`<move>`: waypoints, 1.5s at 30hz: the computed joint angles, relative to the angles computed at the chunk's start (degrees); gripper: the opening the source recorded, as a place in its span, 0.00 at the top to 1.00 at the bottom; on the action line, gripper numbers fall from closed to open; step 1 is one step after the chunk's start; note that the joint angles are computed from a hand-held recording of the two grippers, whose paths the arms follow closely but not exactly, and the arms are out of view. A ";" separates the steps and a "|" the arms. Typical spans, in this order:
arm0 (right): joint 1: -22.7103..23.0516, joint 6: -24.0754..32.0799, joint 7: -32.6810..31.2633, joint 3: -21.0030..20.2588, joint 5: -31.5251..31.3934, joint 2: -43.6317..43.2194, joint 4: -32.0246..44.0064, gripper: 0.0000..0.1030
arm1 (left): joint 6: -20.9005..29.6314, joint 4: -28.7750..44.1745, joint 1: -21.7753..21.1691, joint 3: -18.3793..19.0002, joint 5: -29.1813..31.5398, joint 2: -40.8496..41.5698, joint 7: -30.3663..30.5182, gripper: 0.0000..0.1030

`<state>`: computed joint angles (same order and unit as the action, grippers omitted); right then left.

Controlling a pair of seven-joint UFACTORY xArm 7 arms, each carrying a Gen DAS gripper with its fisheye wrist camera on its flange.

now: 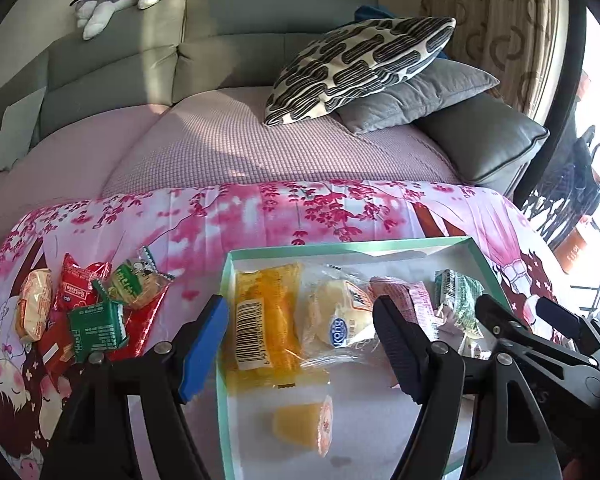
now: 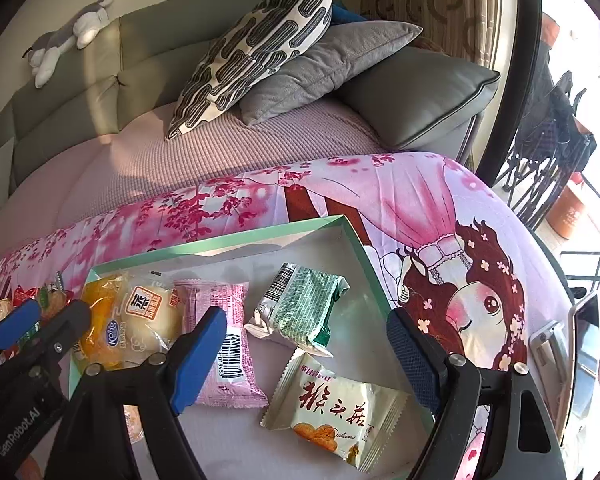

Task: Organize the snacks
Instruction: 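Open the left tool to drop the bun while the right releases the green-and-white packet, then move both tools back from the tray to the snack pile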

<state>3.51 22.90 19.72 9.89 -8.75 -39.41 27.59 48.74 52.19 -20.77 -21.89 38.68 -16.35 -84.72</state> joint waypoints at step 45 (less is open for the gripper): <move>11.27 -3.24 -3.91 1.12 4.92 -0.75 -3.06 0.00 | 10.95 -13.42 2.38 -3.07 -3.44 -15.33 -10.11 0.04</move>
<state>14.77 19.65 15.82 11.01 -3.82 -40.16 24.53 59.69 38.77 -18.39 -24.97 35.24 -31.68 -94.83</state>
